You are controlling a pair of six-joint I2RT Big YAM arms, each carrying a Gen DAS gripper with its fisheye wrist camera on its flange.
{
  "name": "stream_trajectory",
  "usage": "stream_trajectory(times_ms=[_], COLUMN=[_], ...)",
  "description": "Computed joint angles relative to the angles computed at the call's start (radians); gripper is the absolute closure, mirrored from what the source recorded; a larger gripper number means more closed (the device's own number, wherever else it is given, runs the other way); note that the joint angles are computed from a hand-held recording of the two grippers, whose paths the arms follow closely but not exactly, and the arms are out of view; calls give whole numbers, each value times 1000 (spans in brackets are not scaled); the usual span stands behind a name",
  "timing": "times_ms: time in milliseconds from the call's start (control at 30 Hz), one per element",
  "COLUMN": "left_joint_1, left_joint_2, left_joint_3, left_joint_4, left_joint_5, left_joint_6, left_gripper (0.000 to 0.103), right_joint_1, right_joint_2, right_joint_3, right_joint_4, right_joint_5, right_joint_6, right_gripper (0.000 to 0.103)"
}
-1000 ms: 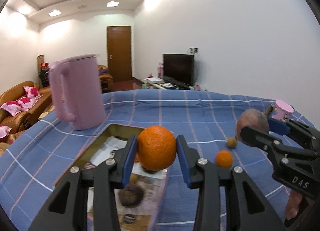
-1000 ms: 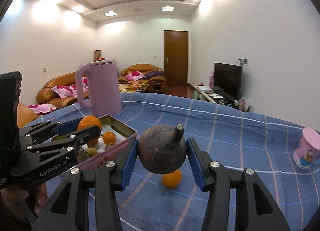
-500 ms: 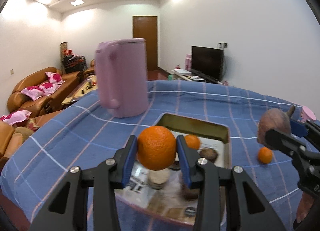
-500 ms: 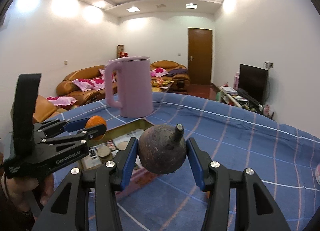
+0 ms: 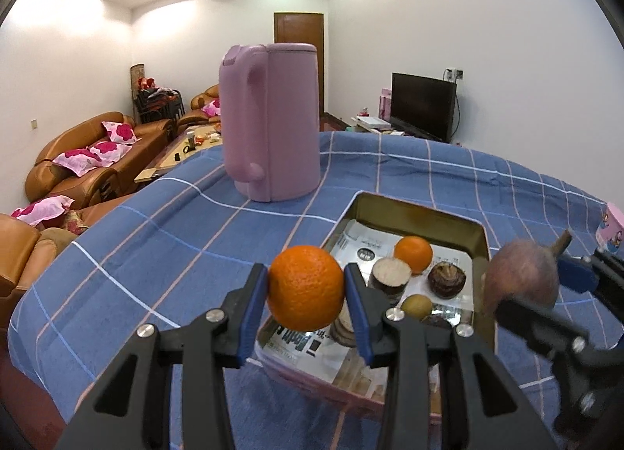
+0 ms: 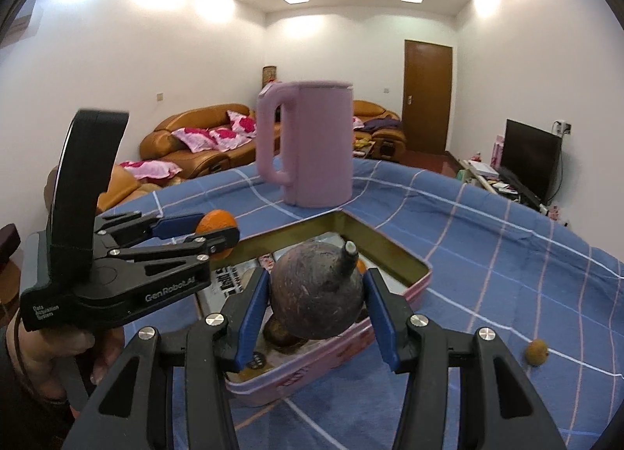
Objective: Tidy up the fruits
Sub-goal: 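Move the held orange and stemmed mangosteen over the tin with both tools, then open the left tool to drop the orange in while the right tool releases the mangosteen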
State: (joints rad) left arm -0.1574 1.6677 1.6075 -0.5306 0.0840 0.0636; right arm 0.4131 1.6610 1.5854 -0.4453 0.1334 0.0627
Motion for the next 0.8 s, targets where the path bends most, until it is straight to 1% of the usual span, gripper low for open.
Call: stream_trajectory(times_ms=[300, 600, 767, 800], left_joint_1=[3, -2, -7, -8], left_joint_2=[-2, -5, -4, -2], left_joint_3=[-4, -15, -19, -15], left_joint_4=[-2, 1, 1, -9], left_joint_5=[1, -7, -18, -16], left_joint_6=[14, 23, 30, 32], left_gripper=[61, 61, 60, 59], right_joint_1=[14, 15, 15, 15], right_joint_2=[23, 32, 47, 48], right_joint_3=[17, 20, 39, 41], right_joint_4=[-41, -62, -99, -103], right_joint_5=[-20, -27, -31, -32], right_joint_6=[-16, -10, -11, -10], right_gripper=[51, 51, 51, 51])
